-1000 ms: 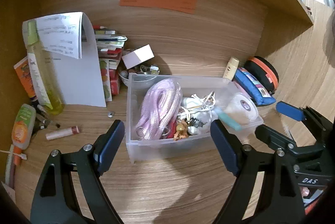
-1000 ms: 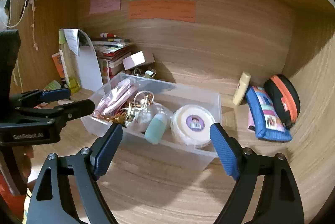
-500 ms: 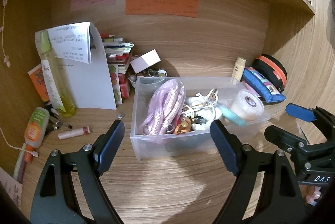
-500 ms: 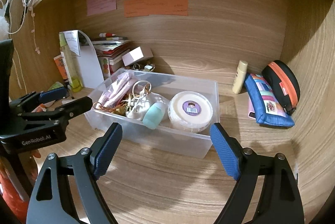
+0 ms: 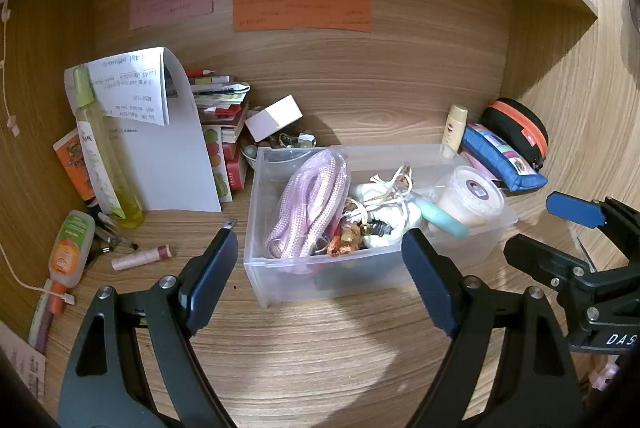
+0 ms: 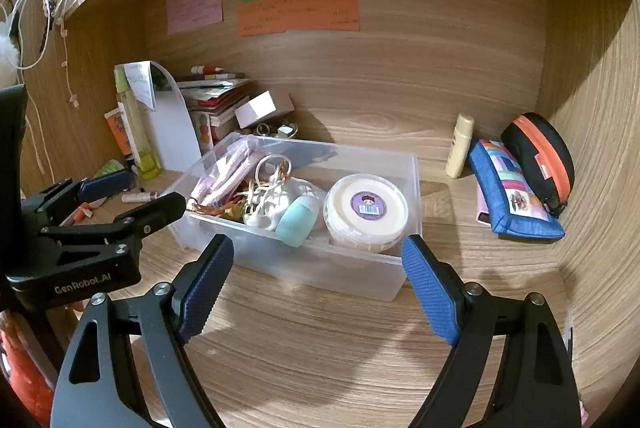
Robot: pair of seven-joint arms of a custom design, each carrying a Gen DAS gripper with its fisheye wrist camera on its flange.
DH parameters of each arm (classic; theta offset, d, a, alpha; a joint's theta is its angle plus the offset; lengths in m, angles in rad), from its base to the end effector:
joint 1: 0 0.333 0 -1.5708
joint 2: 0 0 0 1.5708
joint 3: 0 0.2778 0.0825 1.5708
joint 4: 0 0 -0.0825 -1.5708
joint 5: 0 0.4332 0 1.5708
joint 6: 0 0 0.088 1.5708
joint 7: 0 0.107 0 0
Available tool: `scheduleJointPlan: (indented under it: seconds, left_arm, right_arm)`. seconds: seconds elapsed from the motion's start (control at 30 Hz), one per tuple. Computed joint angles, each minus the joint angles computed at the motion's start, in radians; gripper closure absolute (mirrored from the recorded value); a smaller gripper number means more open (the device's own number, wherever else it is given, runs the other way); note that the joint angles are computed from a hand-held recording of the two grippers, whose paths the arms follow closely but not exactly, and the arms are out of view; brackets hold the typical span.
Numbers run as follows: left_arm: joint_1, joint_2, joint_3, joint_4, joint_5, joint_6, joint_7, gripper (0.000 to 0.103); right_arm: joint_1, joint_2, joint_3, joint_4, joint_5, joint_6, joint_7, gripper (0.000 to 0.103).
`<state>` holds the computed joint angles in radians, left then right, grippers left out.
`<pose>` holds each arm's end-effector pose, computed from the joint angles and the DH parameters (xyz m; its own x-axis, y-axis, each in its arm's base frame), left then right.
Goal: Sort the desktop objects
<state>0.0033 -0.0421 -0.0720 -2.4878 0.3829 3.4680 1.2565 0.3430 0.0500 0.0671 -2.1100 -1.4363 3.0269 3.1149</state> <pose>0.5381 -0.0811 0.3481 -0.1955 -0.9805 0.0194 -0.5297 0.0889 -0.8435 0.5249 0.3092 0.3782 0.2521 -0.9673 -0.0285 -0.5530 -0.1198 -0.8245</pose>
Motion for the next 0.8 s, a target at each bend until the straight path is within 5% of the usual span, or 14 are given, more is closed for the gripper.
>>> scheduleJointPlan:
  seconds: [0.8]
  left_arm:
    - [-0.019,-0.008,-0.004,-0.008,-0.039,0.003,0.043,0.008]
  right_arm:
    - [-0.004,-0.01,0.006,-0.004,-0.029,-0.005,0.024,0.019]
